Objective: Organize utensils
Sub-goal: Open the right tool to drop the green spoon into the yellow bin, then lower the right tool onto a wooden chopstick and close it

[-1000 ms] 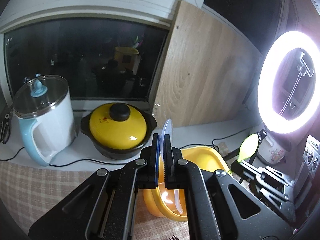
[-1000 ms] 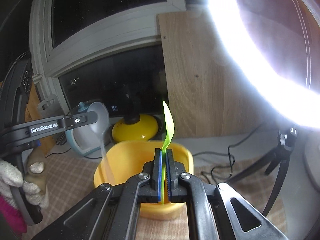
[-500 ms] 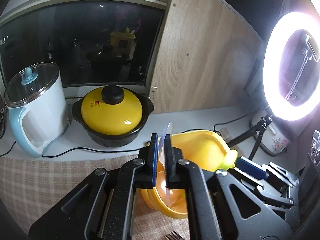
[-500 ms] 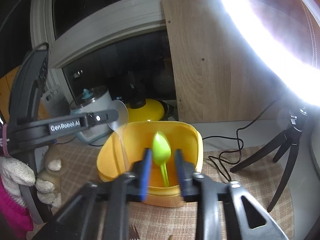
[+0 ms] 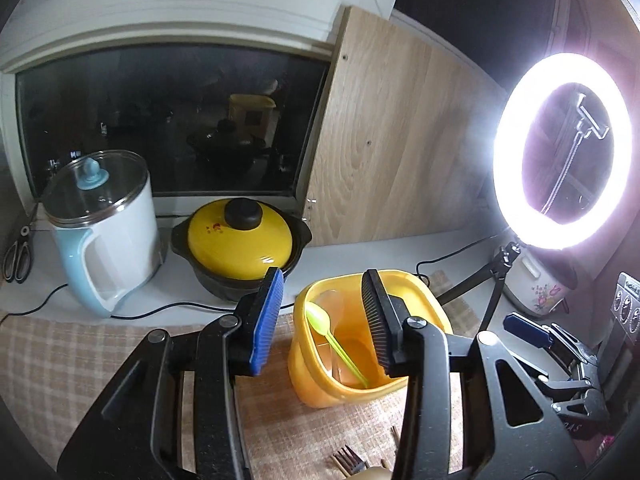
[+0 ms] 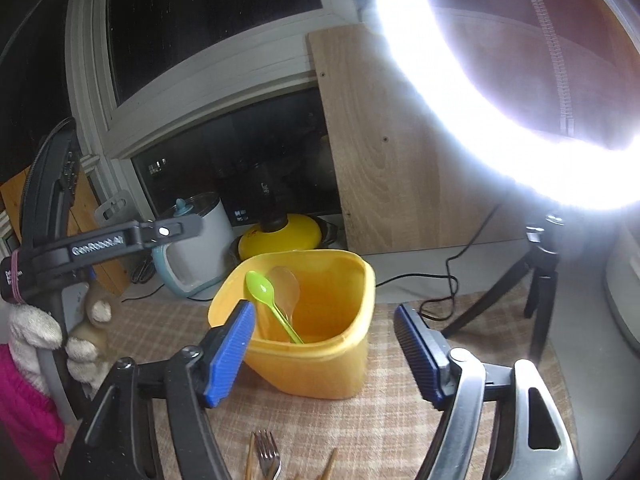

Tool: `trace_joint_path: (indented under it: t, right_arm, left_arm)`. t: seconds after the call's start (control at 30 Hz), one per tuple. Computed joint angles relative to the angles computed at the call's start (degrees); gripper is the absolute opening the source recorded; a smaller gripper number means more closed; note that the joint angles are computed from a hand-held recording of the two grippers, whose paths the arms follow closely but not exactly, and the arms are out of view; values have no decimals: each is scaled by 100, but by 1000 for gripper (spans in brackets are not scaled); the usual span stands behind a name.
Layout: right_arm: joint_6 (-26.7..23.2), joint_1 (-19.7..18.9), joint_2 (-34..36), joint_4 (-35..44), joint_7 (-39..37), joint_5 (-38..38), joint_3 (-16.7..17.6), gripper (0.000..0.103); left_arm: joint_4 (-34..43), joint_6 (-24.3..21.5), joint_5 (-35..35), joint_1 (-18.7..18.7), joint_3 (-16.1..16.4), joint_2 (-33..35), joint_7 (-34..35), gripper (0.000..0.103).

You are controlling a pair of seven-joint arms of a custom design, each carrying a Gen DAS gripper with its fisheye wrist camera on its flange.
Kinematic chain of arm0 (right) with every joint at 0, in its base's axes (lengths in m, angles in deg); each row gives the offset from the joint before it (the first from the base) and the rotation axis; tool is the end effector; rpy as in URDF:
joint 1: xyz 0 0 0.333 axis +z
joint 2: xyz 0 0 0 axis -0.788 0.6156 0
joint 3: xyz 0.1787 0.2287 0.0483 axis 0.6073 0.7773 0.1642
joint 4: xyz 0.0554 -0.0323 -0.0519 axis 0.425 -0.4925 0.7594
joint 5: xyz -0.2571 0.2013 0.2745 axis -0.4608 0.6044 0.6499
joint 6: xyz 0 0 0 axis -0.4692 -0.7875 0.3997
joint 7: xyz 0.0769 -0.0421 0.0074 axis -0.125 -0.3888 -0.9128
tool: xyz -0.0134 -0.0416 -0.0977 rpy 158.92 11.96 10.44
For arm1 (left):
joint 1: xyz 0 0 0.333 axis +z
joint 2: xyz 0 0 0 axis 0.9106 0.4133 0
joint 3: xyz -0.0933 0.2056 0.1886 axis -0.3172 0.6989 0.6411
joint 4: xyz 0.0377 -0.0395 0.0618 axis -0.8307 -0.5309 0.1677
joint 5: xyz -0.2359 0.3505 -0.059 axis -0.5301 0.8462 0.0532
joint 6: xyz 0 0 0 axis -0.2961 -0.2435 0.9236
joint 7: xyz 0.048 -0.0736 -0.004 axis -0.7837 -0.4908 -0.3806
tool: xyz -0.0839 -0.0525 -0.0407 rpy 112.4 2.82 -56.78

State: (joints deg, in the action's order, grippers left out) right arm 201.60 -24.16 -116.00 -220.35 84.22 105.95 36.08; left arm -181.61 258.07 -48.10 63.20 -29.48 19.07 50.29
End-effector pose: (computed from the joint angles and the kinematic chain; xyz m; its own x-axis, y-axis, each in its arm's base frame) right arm 0.4504 0.0658 0.5097 0.4766 -0.8542 -0.2081 -0.5616 -0.1137 -0.8196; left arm 0.4447 -0.1800 0.5387 0.0305 -0.9641 0.2638 -0.5727 -0.2332 -0.7859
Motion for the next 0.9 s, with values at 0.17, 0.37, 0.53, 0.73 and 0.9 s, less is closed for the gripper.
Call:
trace_joint_path:
  t: [0.17, 0.37, 0.53, 0.73, 0.9]
  right_arm:
    - [-69, -201, -369, -239, -20, -164, -17, 91]
    - [-450, -405, -968, -583, -77, -542, -143, 103]
    - [-877, -763, -1320, -852, 79, -929, -61, 103]
    - [-1193, -1201, -1753, -1236, 341, -1362, 84, 103]
    - [-1689, -1608, -1820, -1298, 842, -1886, 270, 103]
  left_arm:
    - [-400, -4, -46, -117, -4, -572, -102, 41]
    - [-925, -320, -130, -371, -69, -1327, -95, 41]
    - [-1426, -706, -434, -903, 110, -1899, -69, 41]
    - [-1996, -1122, -783, -1390, 152, -2454, -232, 41]
    - [-2392, -1271, -1063, -1902, 198, -2751, -369, 41]
